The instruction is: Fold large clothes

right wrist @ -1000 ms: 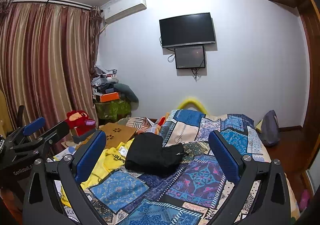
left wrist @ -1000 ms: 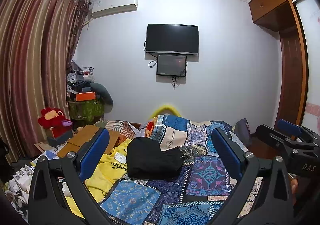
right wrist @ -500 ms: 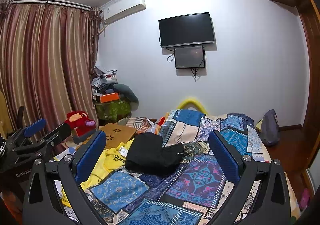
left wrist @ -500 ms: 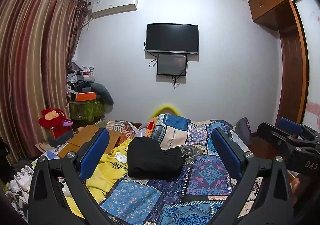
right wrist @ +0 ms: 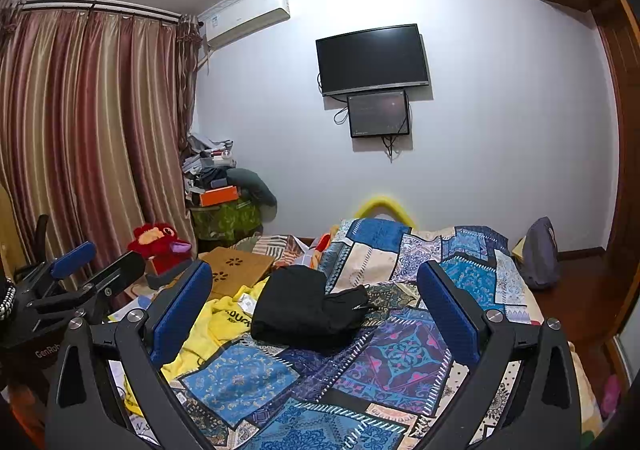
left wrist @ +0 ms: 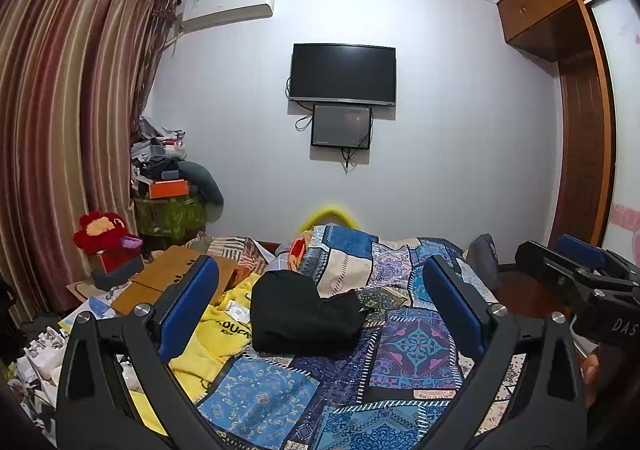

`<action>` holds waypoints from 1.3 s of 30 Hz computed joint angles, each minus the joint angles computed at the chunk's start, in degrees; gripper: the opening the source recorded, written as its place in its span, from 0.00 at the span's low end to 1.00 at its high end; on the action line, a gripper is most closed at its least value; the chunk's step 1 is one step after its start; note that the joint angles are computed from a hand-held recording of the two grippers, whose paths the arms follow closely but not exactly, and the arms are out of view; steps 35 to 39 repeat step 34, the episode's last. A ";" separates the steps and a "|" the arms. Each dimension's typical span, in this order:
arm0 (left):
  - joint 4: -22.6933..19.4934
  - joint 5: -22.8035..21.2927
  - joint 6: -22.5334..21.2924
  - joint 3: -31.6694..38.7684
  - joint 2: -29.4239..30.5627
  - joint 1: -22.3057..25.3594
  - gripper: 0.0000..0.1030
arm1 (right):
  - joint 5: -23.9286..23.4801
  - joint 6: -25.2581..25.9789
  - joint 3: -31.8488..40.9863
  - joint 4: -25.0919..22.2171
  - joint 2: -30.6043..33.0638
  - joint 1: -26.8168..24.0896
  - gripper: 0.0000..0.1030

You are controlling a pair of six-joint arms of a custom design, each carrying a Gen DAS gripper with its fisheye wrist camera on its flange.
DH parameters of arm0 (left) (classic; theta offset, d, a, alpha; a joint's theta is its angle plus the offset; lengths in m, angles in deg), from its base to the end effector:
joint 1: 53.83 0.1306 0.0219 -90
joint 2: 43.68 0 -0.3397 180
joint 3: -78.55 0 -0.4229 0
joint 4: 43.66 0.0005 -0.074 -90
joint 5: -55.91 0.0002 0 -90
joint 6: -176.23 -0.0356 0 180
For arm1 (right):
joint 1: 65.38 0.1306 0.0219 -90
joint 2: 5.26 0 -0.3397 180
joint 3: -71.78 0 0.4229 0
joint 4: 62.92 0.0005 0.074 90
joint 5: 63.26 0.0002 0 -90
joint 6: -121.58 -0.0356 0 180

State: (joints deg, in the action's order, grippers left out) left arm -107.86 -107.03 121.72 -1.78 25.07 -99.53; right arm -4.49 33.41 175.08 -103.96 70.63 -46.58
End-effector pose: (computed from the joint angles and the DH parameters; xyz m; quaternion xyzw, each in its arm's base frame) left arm 0.2559 -0.2142 0.6180 -0.2183 0.7300 0.1486 0.6304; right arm 0.3880 0.1511 0.6299 -0.2993 0.7150 0.2971 0.5577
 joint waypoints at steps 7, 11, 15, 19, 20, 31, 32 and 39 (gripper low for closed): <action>1.01 0.90 -1.43 -0.57 -0.54 0.35 1.00 | 0.10 -0.11 0.11 -0.12 0.12 -0.01 0.99; 1.08 2.14 -2.01 -0.67 -0.68 0.60 1.00 | 0.23 -0.16 0.31 -0.19 0.24 -0.04 0.99; 0.90 2.08 -2.26 -0.58 -0.43 0.63 1.00 | 0.26 -0.17 0.23 -0.14 0.23 -0.02 0.99; 1.18 1.95 -2.58 -0.66 -0.43 0.67 1.00 | 0.58 -0.19 0.37 -0.20 0.32 0.08 0.99; 1.33 1.98 -2.66 -0.68 -0.39 0.69 1.00 | 0.79 -0.22 0.23 -0.17 0.25 0.16 0.99; 0.81 3.05 -1.68 -0.82 -0.28 1.16 1.00 | 1.56 -0.36 0.39 -0.59 0.62 0.54 0.99; 0.86 3.42 -1.56 -0.90 -0.37 1.29 1.00 | 1.69 -0.34 0.20 -0.58 0.49 0.63 0.99; 0.56 4.27 -1.02 -0.94 -0.46 1.71 1.00 | 1.90 -0.32 0.02 -0.53 0.41 0.80 0.99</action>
